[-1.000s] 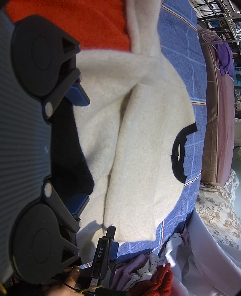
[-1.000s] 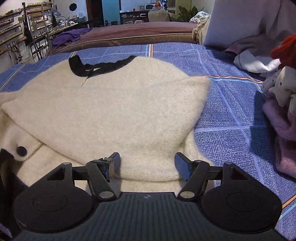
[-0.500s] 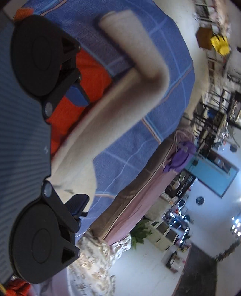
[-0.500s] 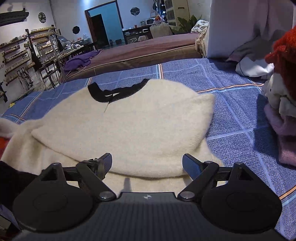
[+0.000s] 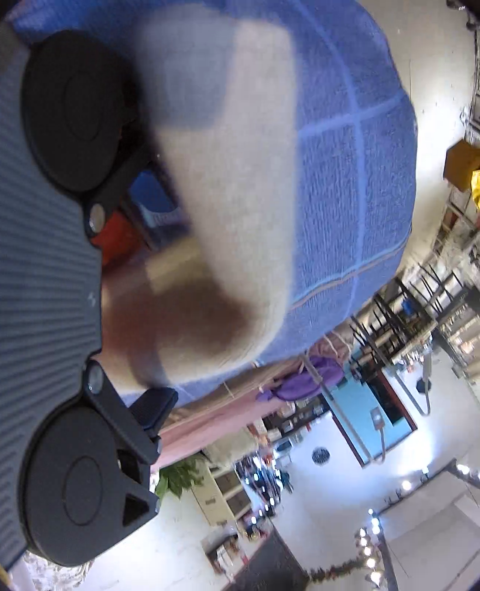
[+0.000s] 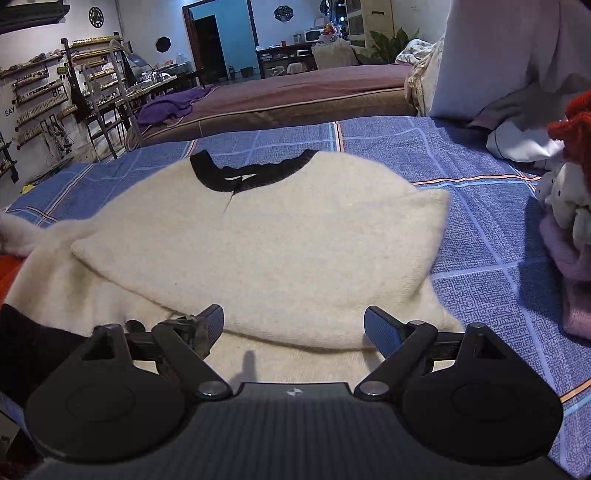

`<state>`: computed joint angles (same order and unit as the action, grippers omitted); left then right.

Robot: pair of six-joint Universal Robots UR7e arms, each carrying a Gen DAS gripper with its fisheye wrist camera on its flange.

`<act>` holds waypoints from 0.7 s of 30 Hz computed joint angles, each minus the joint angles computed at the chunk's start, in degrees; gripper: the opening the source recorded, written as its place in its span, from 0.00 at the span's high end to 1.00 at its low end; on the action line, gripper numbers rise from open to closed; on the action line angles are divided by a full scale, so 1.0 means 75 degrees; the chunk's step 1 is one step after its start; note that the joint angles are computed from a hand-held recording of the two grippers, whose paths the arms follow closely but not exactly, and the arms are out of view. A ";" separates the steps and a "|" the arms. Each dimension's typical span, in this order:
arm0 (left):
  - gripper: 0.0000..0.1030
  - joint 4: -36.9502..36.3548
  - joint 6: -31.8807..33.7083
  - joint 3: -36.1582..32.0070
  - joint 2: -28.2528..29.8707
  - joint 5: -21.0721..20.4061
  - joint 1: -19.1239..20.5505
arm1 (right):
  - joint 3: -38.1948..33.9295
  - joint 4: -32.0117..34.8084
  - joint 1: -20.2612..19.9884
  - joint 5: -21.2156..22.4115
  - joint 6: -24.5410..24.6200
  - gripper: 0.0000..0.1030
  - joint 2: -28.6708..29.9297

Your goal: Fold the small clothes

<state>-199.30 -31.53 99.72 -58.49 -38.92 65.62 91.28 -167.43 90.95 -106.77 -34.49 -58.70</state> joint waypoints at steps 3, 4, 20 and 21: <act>0.29 -0.0551 0.1074 -0.0571 0.0492 0.0012 0.0092 | -0.0027 0.0017 0.0027 -0.0017 0.0096 0.00 0.0007; 0.47 -0.0436 0.1234 -0.0740 0.0580 -0.0014 0.0107 | -0.0015 0.0022 0.0041 -0.0022 0.0112 0.00 -0.0005; 0.86 -0.0725 0.3759 -0.2678 0.1963 0.0431 -0.1545 | 0.0218 -0.0003 -0.0108 0.0340 0.0743 0.00 -0.0182; 0.82 -0.0363 0.4005 -0.3054 0.2292 0.0363 -0.1739 | 0.0227 0.0001 -0.0122 0.0374 0.0791 0.00 -0.0194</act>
<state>-202.02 -1.49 76.82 -41.30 -36.20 52.58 92.99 -167.42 90.04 -103.97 -28.55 -60.16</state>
